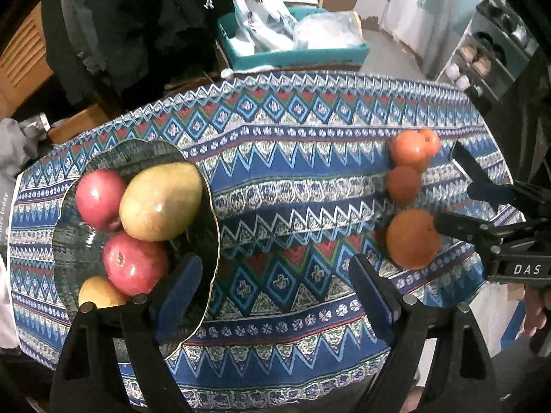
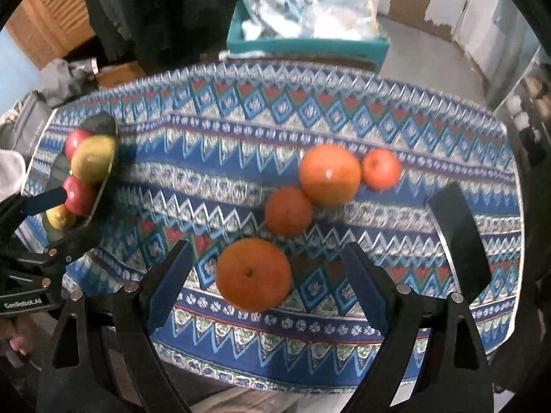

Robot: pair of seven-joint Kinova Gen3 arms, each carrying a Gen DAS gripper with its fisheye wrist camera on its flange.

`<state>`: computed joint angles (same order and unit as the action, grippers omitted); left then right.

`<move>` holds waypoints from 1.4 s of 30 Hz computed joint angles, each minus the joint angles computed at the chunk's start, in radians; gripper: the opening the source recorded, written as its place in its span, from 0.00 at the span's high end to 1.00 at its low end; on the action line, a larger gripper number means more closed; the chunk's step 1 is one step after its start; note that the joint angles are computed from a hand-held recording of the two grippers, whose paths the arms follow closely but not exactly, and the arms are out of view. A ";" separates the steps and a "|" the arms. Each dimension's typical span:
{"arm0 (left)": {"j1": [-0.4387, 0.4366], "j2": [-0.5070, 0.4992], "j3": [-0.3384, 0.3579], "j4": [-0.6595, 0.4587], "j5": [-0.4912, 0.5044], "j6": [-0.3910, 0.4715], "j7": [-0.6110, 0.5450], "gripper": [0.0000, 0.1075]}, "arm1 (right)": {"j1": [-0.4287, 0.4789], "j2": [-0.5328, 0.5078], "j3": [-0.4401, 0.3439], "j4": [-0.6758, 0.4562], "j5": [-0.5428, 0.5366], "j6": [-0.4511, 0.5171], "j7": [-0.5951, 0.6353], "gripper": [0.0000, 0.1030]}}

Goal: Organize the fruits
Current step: 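Move both tools back toward the oranges on the cloth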

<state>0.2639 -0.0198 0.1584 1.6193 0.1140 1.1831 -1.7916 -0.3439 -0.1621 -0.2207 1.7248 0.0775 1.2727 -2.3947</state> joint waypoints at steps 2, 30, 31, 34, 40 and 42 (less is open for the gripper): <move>0.004 0.008 0.004 0.008 -0.015 -0.005 0.009 0.18 | -0.001 0.010 0.005 0.016 -0.016 -0.009 0.011 0.14; 0.034 0.067 0.014 0.007 -0.038 -0.007 0.056 0.18 | -0.014 0.052 0.037 0.113 -0.079 -0.077 0.124 0.33; 0.037 0.072 0.016 -0.001 -0.031 -0.005 0.060 0.18 | -0.007 0.033 0.041 0.121 -0.078 -0.071 0.121 0.33; 0.052 0.087 0.025 -0.024 -0.023 -0.001 0.071 0.18 | 0.016 -0.002 0.044 0.135 -0.061 -0.058 0.104 0.34; 0.097 0.117 0.047 -0.060 -0.014 -0.017 0.092 0.18 | 0.069 -0.070 0.058 0.170 -0.035 -0.038 0.098 0.34; 0.115 0.132 0.054 -0.072 -0.013 -0.022 0.102 0.18 | 0.089 -0.091 0.056 0.176 -0.026 -0.032 0.092 0.34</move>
<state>0.3792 0.1126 0.2124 1.5477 0.1006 1.1614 -1.6893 -0.2550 -0.2535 -0.1644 1.9007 0.0517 1.2409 -2.3029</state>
